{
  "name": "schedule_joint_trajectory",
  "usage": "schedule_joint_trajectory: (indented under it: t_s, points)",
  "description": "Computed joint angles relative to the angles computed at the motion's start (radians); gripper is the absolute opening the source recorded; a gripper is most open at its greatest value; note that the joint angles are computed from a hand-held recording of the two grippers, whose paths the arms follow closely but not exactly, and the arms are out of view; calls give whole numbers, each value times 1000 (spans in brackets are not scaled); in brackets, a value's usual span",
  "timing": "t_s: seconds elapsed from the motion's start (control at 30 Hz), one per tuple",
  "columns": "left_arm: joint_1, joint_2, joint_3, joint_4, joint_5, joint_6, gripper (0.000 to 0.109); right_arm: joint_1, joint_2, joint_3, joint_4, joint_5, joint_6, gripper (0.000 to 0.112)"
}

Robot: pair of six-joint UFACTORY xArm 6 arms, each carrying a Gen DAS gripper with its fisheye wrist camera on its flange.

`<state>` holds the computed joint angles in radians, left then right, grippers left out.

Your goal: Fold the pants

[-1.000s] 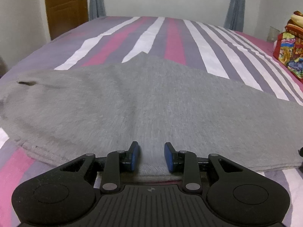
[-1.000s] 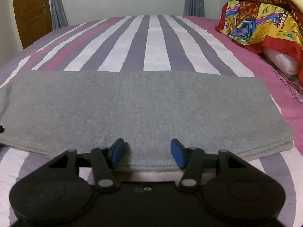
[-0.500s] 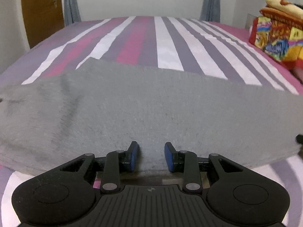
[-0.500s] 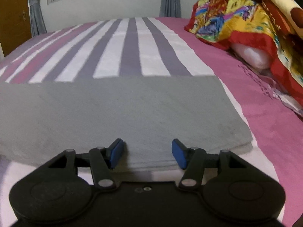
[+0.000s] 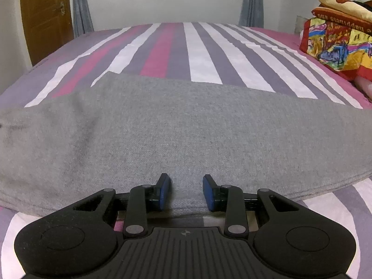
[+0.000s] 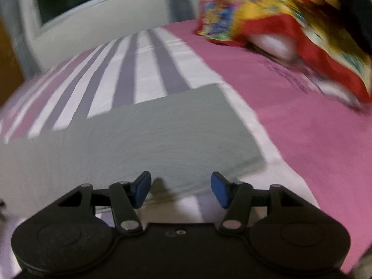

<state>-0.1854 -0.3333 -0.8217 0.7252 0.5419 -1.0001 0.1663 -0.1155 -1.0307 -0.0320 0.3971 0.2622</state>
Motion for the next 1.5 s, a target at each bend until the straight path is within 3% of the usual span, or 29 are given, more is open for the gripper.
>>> schedule_joint_trajectory:
  t_s: [0.27, 0.37, 0.4, 0.43, 0.53, 0.57, 0.67, 0.73, 0.87, 1.0, 1.1, 1.2, 1.27, 1.37, 1.5]
  points:
    - [6, -10, 15, 1, -17, -3, 33, -55, 21, -19, 244, 17, 39, 53]
    - [8, -11, 15, -4, -19, 3, 33, -46, 65, -57, 198, -7, 104, 40]
    - [8, -11, 15, -4, -19, 3, 33, -43, 85, -73, 170, -12, 128, 24]
    - [8, -11, 15, -2, -18, 0, 33, -42, 103, -84, 150, -16, 156, 17]
    - [7, -10, 13, 2, -17, 0, 33, -41, 125, -105, 200, -21, 180, 11]
    - [8, -11, 15, -1, -20, 4, 33, -36, 121, -109, 222, -46, 146, 11]
    - [9, -11, 13, -12, -19, 12, 33, 8, 39, -65, 255, -240, 2, 9]
    - [10, -13, 12, -18, -20, 12, 33, 11, 14, -43, 233, -281, -48, 9]
    - [5, -10, 8, -16, -12, 12, 33, -53, 65, -49, 157, -77, 53, 9]
    - [7, -5, -7, -51, 4, 48, 33, -50, 63, -22, 104, -56, 80, 17]
    - [1, 8, -42, -88, 32, 75, 34, -54, 62, -45, 311, -43, -18, 32]
    - [-5, 40, -81, -144, 13, 97, 34, -55, 73, -63, 390, -29, -27, 34]
    - [-21, 79, -121, -172, 12, 117, 34, -46, 92, -78, 404, -3, -25, 34]
    - [-52, 135, -172, -162, 33, 130, 34, -37, 99, -69, 308, -21, 34, 24]
    - [-73, 166, -191, -106, 64, 87, 35, -38, 83, -53, 296, -63, 40, 15]
